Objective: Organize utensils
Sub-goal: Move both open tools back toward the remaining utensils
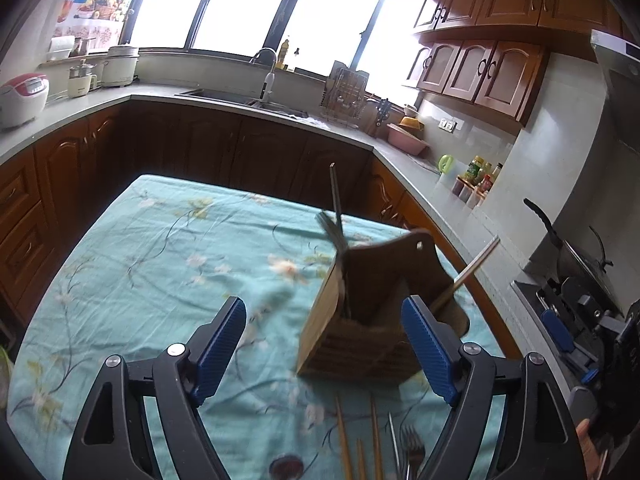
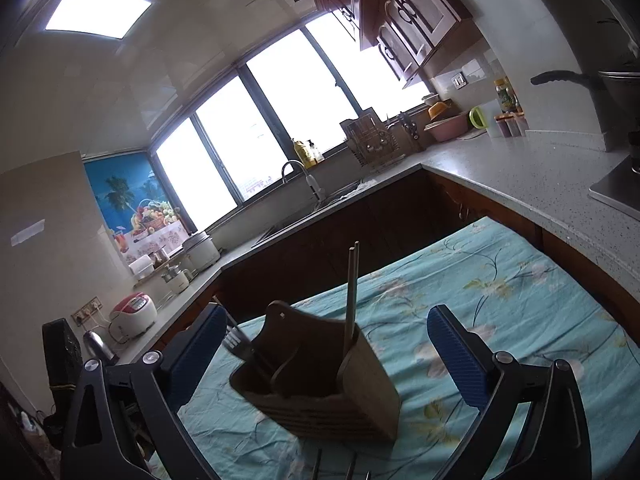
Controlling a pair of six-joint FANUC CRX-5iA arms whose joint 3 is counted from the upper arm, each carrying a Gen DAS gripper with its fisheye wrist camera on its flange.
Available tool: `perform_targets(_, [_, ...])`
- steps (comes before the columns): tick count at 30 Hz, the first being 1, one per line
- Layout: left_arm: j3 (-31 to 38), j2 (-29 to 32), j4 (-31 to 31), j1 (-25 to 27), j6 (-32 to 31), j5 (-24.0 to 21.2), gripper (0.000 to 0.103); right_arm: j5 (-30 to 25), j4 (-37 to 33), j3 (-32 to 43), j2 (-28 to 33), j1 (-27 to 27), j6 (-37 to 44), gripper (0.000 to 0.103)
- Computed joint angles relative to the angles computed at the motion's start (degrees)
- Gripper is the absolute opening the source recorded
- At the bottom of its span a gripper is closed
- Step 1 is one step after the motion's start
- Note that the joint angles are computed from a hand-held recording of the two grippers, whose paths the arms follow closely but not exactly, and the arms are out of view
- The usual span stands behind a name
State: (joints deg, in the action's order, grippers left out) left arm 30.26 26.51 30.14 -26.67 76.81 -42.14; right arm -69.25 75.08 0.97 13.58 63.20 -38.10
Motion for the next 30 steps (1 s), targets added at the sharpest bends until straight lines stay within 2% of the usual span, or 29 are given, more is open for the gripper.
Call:
perform_targets(8, [-12.2, -8.3, 1.9, 1.8, -1.9, -0.1, 0.081, -3.0, -2.1, 0.1, -0.3, 4.5, -0.3, 0.102])
perform_targets(17, [-19.1, -13.8, 1.2, 2.8, -1.8, -2.5, 0.081, -6.5, -7.0, -0.2, -0.1, 9.0, -1.5, 0.102])
perform_targets(30, [-24.2, -16.7, -0.8, 3.1, -0.4, -5.0, 0.081, -9.1, -14.0, 0.2, 0.7, 13.7, -2.6, 0.102])
